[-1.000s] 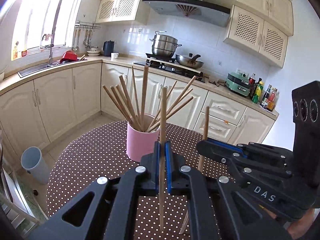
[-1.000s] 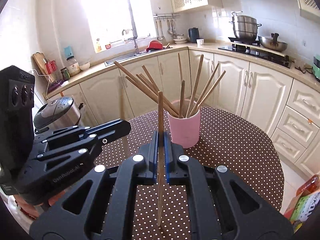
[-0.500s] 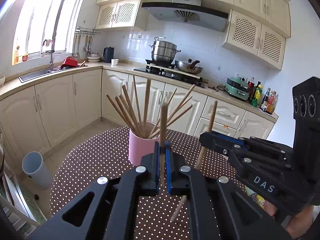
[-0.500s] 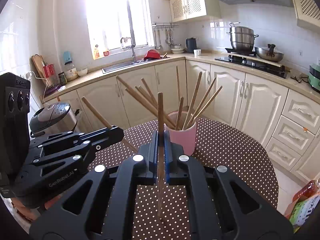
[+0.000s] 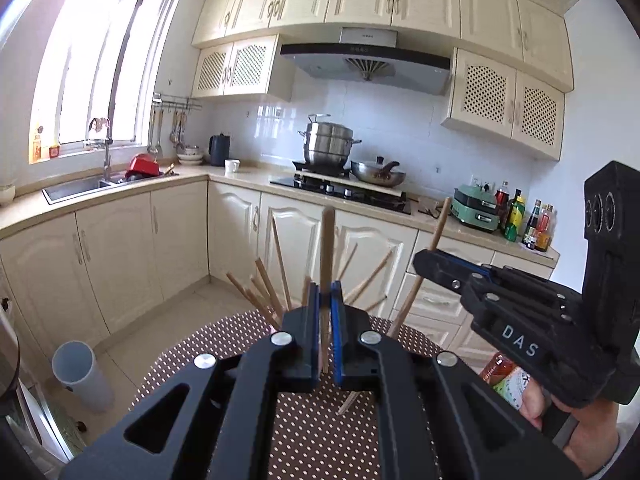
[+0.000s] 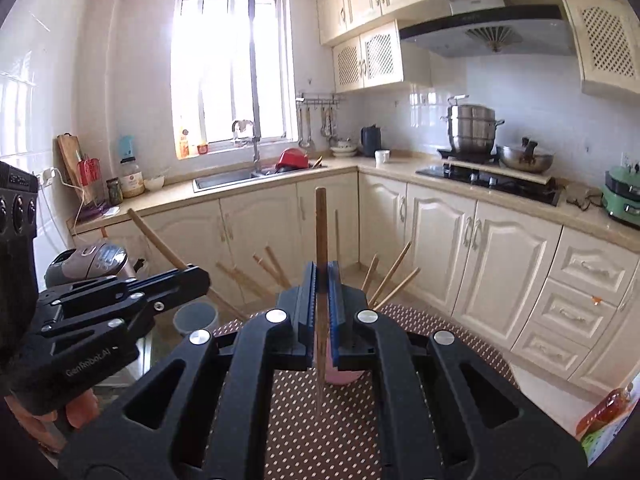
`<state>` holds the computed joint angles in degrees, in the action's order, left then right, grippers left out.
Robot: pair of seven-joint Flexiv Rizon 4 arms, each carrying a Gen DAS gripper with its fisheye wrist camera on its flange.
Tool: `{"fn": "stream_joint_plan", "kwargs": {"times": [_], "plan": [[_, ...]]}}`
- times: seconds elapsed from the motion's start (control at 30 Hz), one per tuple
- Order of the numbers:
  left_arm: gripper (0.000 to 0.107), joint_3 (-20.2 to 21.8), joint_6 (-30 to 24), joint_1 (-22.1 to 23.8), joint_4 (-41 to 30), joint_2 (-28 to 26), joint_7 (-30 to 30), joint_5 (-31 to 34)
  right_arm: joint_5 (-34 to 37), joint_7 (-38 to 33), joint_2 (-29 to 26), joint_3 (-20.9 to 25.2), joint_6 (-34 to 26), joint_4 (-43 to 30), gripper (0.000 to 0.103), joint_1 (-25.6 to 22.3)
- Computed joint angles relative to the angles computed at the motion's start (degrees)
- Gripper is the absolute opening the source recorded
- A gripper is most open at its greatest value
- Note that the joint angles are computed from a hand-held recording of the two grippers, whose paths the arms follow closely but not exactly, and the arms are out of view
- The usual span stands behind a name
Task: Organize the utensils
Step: 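Lift both chopsticks upright and carry them over the pink cup, then lower both chopsticks into the cup and open both tools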
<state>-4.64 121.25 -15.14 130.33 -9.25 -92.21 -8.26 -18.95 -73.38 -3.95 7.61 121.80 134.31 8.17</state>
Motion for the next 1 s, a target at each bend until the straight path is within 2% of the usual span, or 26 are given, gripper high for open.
{"fn": "stream_joint_plan", "kwargs": {"times": [0.33, 0.43, 0.5, 0.63, 0.8, 0.9, 1.0], "plan": [[0.005, -0.2, -0.1, 2.8, -3.8, 0.0, -1.4, 2.6, 16.3, -12.9, -2.7, -1.6, 1.5, -6.9, 0.006, 5.6], [0.005, 0.1, 0.3, 2.3, -4.6, -0.5, -0.4, 2.0, 18.6, -14.5, -4.2, -2.0, 3.2, -8.8, 0.006, 6.3], [0.005, 1.1, 0.8, 0.4, -5.3, -1.6, 2.5, -0.9, 21.3, -16.8, -5.1, -2.5, 4.8, -10.0, 0.006, 7.6], [0.005, 0.8, -0.6, 0.0, -6.8, -3.4, 4.6, -2.5, 23.7, -19.5, -6.7, -2.9, 6.8, -11.9, 0.006, 9.1], [0.005, 0.7, -2.6, -0.3, -8.5, -5.7, 6.2, -3.2, 22.9, -18.7, -8.6, -2.5, 8.5, -12.8, 0.006, 8.9], [0.005, 3.2, -2.3, -3.8, -9.4, -7.4, 9.9, -7.4, 20.0, -15.3, -9.8, -1.9, 10.3, -13.0, 0.006, 7.2], [0.005, 2.1, -3.3, -2.6, -10.1, -7.7, 10.2, -7.1, 17.5, -12.6, -10.7, -1.6, 11.9, -13.0, 0.006, 6.1]]}}
